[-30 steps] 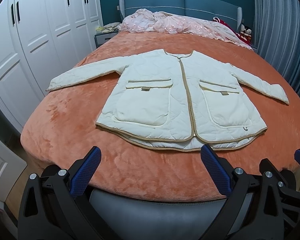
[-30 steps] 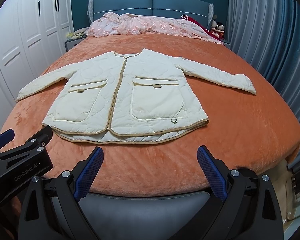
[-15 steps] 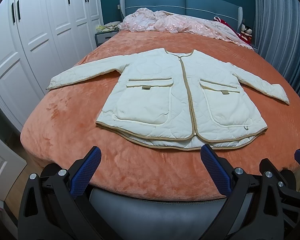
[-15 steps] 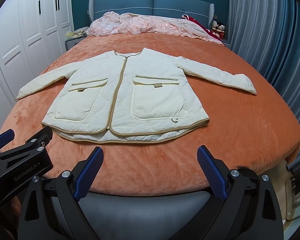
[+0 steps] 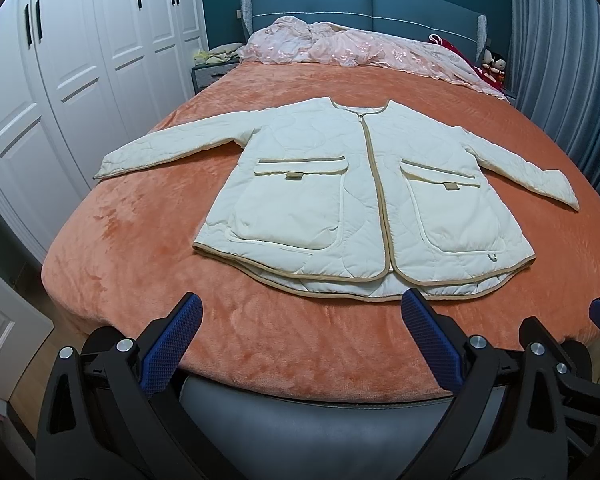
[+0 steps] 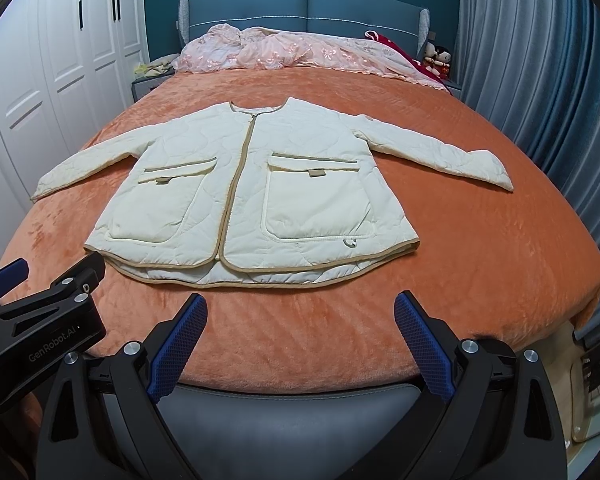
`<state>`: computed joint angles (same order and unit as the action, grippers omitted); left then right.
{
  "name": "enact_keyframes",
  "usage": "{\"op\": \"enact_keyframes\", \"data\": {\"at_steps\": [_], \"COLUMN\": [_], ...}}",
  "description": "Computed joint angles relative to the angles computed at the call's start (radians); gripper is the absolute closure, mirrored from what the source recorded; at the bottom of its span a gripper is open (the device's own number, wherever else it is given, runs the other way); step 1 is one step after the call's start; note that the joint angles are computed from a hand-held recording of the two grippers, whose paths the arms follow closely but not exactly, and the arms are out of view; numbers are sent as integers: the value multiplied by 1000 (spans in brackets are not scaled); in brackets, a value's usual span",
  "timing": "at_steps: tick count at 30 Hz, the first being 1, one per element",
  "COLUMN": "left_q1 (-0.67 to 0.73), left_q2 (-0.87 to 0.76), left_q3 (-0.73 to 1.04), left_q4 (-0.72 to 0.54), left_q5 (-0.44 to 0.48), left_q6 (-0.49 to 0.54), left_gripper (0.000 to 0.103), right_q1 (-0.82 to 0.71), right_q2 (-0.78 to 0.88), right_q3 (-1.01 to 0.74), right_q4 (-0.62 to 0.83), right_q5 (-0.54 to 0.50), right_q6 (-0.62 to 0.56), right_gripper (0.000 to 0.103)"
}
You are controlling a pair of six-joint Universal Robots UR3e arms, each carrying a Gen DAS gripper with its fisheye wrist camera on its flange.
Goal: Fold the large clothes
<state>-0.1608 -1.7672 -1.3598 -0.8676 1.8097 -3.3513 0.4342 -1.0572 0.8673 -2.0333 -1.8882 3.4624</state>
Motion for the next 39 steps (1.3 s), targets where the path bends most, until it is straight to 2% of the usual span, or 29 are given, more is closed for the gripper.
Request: {"op": "enact_keyframes", "data": {"at_steps": [28, 36, 39], "left_q1": [5, 17, 18], "left_q2": [-16, -51, -91], "left_q3": [-7, -1, 30], "left_q4": [-10, 22, 34], "left_q5": [-8, -61, -67], "left_q6": [-1, 5, 16], "left_gripper": [6, 6, 6], "right_q1": [-6, -23, -68], "right_q2": [5, 17, 17], "right_q3": [24, 90, 128], "right_q4": [-3, -72, -99], "right_q5": [12, 20, 57], "right_q6": [-5, -67, -68], "right_gripper": [10, 10, 10]}}
